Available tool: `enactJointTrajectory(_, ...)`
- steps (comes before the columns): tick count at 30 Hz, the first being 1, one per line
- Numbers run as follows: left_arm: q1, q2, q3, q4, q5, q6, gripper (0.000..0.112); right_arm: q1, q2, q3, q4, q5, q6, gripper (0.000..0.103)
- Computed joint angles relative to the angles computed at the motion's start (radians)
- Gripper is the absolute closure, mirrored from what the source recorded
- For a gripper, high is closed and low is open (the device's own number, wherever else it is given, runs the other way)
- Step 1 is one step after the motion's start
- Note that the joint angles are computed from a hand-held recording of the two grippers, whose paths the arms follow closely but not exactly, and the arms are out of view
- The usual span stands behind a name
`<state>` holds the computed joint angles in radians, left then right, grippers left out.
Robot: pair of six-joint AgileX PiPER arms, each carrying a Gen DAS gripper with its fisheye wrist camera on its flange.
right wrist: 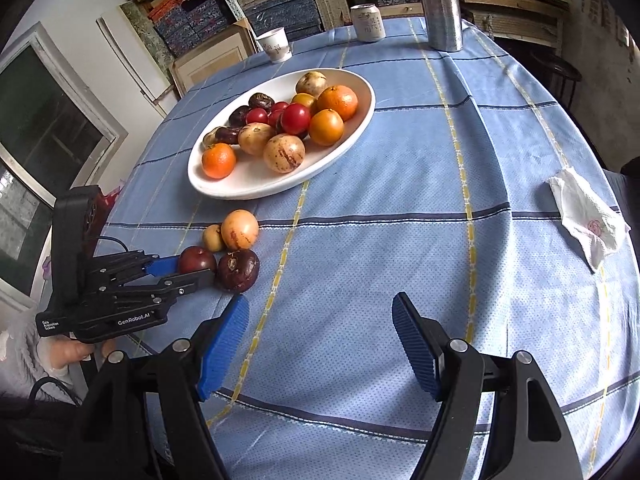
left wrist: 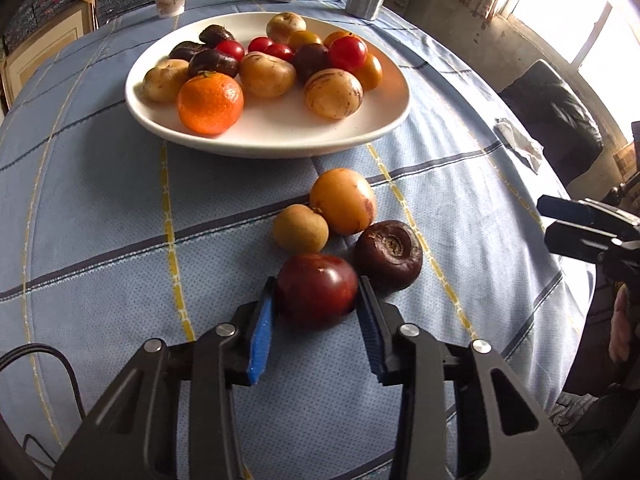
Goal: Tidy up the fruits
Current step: 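Grasp a dark red plum with the left gripper, then grasp a dark brown wrinkled fruit with the right gripper while the left gripper lifts the plum, then carry the plum and brown fruit onto the white plate and open both grippers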
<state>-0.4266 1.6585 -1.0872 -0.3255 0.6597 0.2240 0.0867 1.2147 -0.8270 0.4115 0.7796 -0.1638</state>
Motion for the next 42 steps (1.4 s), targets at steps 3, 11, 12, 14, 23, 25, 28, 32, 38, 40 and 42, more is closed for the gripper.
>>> enactJointTrajectory(3, 0.010, -0.014, 0.011, 0.027, -0.013, -0.032, 0.075, 0.021, 0.023, -0.011, 0.002, -0.006, -0.001, 0.028)
enactJointTrajectory(11, 0.086, -0.080, 0.077, 0.099, -0.013, -0.095, 0.075, 0.189, 0.161, -0.086, -0.042, -0.054, 0.037, 0.028)
enactJointTrajectory(12, 0.102, -0.089, 0.090, 0.098, -0.010, -0.094, 0.075, 0.212, 0.182, -0.099, -0.052, -0.060, 0.042, 0.028)
enactJointTrajectory(14, 0.127, -0.110, 0.116, 0.089, -0.012, -0.080, 0.075, 0.263, 0.229, -0.131, -0.090, -0.073, 0.071, 0.028)
enactJointTrajectory(23, 0.114, -0.149, 0.156, 0.146, -0.022, -0.126, 0.075, 0.337, 0.351, -0.218, -0.188, -0.089, 0.116, 0.049)
enactJointTrajectory(25, 0.112, -0.149, 0.154, 0.150, -0.020, -0.130, 0.074, 0.341, 0.372, -0.231, -0.192, -0.084, 0.113, 0.055)
enactJointTrajectory(28, 0.105, -0.141, 0.149, 0.160, -0.022, -0.143, 0.074, 0.350, 0.380, -0.237, -0.204, -0.086, 0.111, 0.057)
enactJointTrajectory(32, 0.108, -0.126, 0.141, 0.148, -0.030, -0.139, 0.074, 0.349, 0.363, -0.216, -0.185, -0.089, 0.084, 0.061)
enactJointTrajectory(38, 0.102, -0.104, 0.122, 0.123, -0.045, -0.131, 0.074, 0.317, 0.291, -0.142, -0.154, -0.078, 0.056, 0.061)
enactJointTrajectory(40, 0.089, -0.093, 0.108, 0.117, -0.043, -0.124, 0.074, 0.300, 0.252, -0.104, -0.146, -0.072, 0.049, 0.061)
enactJointTrajectory(42, 0.063, -0.086, 0.089, 0.141, -0.043, -0.141, 0.074, 0.281, 0.214, -0.080, -0.156, -0.058, 0.055, 0.061)
